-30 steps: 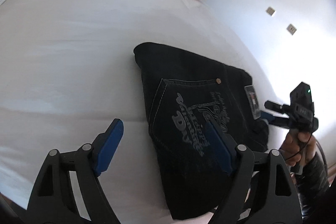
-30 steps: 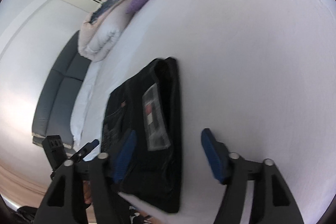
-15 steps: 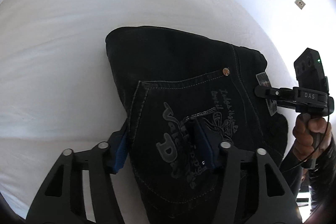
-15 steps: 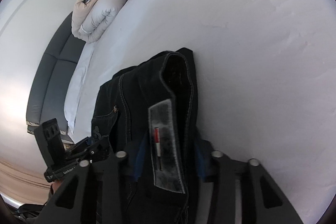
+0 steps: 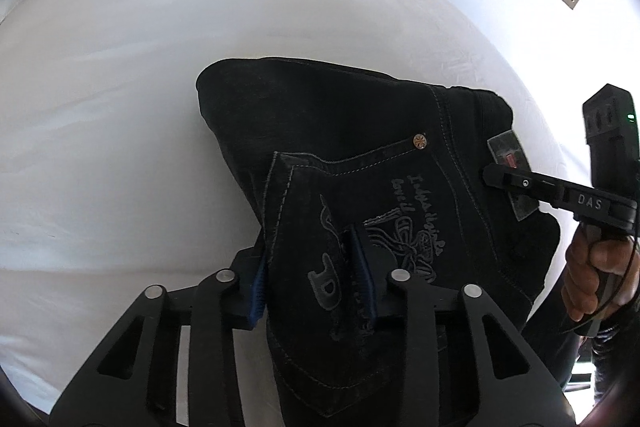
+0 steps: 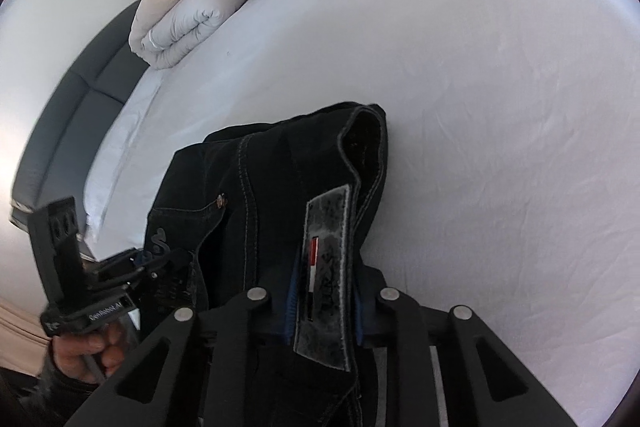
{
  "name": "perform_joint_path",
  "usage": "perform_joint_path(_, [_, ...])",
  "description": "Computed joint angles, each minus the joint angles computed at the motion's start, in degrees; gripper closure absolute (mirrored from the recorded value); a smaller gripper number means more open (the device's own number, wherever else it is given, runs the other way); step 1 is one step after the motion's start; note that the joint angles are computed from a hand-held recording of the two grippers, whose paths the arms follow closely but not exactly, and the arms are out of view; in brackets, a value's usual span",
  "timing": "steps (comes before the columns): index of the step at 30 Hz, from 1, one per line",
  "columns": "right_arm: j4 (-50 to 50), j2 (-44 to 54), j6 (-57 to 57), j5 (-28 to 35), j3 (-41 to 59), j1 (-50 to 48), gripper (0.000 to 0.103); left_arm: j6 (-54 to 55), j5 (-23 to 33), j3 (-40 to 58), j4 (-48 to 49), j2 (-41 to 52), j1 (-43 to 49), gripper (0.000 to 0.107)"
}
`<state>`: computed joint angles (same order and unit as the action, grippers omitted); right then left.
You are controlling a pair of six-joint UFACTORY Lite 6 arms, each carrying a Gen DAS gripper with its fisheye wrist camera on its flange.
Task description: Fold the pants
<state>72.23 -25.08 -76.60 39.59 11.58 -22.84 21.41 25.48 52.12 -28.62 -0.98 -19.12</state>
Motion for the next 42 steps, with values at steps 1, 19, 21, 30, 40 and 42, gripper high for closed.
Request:
perform_joint_path(1, [-1.45, -3.11, 2.47, -1.37, -0.72, 1.61, 0.082, -0.70, 0.03, 0.16, 0.70, -0.01, -0.15, 0.076])
perform_joint_path(19, [-19.30, -21.27, 22.02, 1.23, 7.08, 3.99, 0.085, -14.40, 2.07, 20.40, 13.46, 9.11, -6.53, 0.087])
perform_joint_path(21, [-15.90, -15.13, 15.99, 2.27, 10.83, 0.12, 0.085, -13.39, 2.34, 24.31, 13.18, 12.15, -6.10, 0.087])
perform_joint_path(30, [-1.37, 22.14, -1.24, 4.09, 30.42, -9.33, 0.085, -12.76, 7.92, 57.07, 13.46, 39.53, -5.95, 0.087])
perform_joint_path(40, [3.62, 45.16, -5.44, 4.09, 41.56, -10.73, 0.067, -7.93, 4.77, 57.89, 7.11, 45.84, -3.63, 0.079])
perform_joint_path(42, [6.15, 48.21, -8.62, 7.73, 41.57, -13.11, 0.065, -5.62, 3.54, 55.92, 4.48, 45.33, -3.00, 0.078])
